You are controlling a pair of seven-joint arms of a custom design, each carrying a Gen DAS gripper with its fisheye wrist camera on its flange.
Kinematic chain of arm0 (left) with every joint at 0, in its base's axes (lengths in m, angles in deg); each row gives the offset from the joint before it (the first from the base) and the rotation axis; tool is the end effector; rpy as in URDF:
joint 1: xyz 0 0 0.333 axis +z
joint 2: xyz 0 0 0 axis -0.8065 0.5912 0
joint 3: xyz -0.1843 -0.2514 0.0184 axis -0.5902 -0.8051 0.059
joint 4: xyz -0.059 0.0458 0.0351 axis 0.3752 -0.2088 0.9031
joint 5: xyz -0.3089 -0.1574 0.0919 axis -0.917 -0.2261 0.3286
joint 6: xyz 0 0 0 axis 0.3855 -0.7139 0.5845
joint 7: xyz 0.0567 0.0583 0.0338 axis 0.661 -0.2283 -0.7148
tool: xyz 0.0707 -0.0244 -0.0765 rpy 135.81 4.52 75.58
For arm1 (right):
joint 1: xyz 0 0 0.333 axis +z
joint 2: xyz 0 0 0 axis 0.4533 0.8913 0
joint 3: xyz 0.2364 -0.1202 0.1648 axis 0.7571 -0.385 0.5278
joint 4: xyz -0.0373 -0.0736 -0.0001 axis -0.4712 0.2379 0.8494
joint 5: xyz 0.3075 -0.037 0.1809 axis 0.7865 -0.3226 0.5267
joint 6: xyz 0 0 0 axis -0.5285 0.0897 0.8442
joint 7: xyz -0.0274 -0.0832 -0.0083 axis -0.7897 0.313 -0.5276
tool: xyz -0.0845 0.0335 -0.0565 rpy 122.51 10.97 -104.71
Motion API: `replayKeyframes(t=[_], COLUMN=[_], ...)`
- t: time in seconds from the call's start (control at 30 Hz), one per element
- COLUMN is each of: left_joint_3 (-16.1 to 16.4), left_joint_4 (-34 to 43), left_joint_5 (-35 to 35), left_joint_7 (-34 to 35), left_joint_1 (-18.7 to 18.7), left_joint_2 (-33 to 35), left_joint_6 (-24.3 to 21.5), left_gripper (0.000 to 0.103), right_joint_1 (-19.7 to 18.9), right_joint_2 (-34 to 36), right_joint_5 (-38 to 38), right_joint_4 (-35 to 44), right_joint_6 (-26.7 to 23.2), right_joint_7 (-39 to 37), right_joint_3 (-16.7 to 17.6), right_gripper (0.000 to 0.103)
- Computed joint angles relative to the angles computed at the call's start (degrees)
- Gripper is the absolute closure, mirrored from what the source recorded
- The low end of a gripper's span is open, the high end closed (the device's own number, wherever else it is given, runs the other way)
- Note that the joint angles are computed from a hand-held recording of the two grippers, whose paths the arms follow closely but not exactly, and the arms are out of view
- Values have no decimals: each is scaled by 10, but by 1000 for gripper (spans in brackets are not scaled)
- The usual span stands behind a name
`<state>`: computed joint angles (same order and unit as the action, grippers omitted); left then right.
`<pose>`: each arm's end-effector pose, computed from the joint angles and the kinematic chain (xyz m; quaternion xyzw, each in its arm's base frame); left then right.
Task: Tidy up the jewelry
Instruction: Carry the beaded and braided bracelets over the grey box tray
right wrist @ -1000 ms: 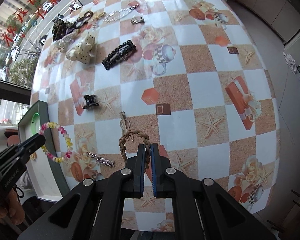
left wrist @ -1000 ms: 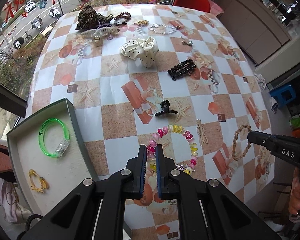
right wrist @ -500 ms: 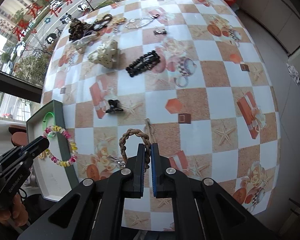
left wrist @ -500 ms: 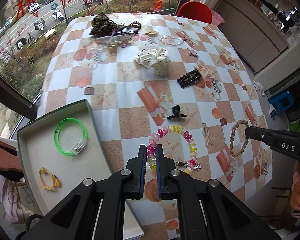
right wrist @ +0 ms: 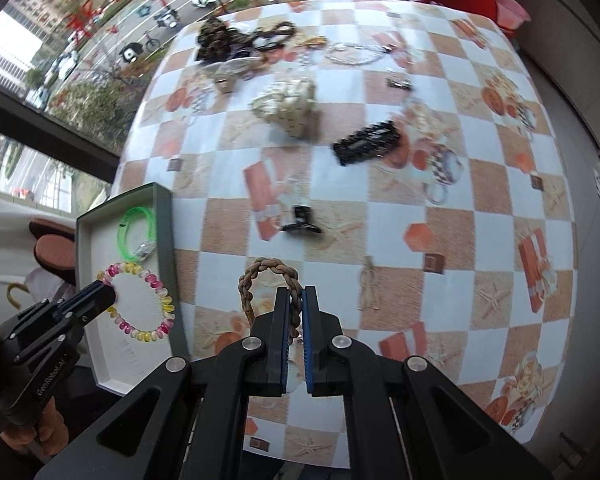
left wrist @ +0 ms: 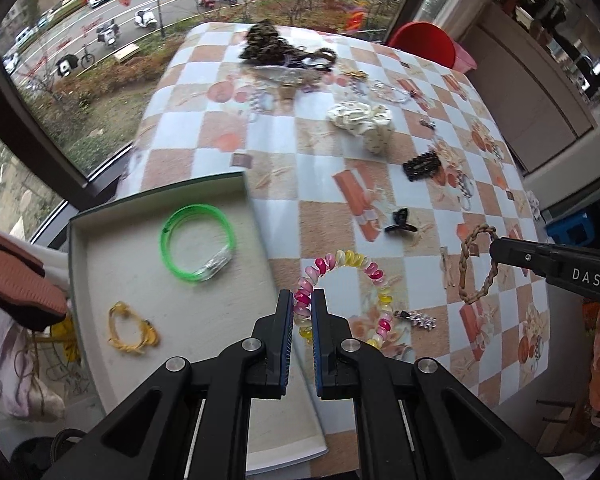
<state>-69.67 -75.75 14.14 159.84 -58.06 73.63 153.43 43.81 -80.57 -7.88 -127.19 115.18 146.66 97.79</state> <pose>0.4665 -0.0997 0.5605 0.4763 -0.8599 0.1830 0.0136 0.3855 0.1887 0.5862 -0.5257 0.8408 -0.0332 0.1252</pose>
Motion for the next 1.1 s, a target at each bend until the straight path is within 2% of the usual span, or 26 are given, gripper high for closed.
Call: replayKeyframes(t=[0.47, 0.67, 1.1], left_joint_3=[28, 35, 38], left_joint_4=[-37, -65, -118], left_joint_5=[32, 57, 110], left_joint_7=[-43, -73, -132], left_joint_1=[50, 72, 102], left_joint_2=[-16, -22, -10], left_joint_6=[23, 39, 77], left_gripper=[91, 91, 91], right_joint_1=[43, 62, 89], right_joint_2=[130, 186, 351], right_joint_5=[21, 53, 107], right_joint_4=[119, 166, 312], right_joint_6=[23, 30, 35], right_joint_7=[-84, -127, -192], right_joint_3=[6, 6, 11], right_gripper=[97, 97, 97])
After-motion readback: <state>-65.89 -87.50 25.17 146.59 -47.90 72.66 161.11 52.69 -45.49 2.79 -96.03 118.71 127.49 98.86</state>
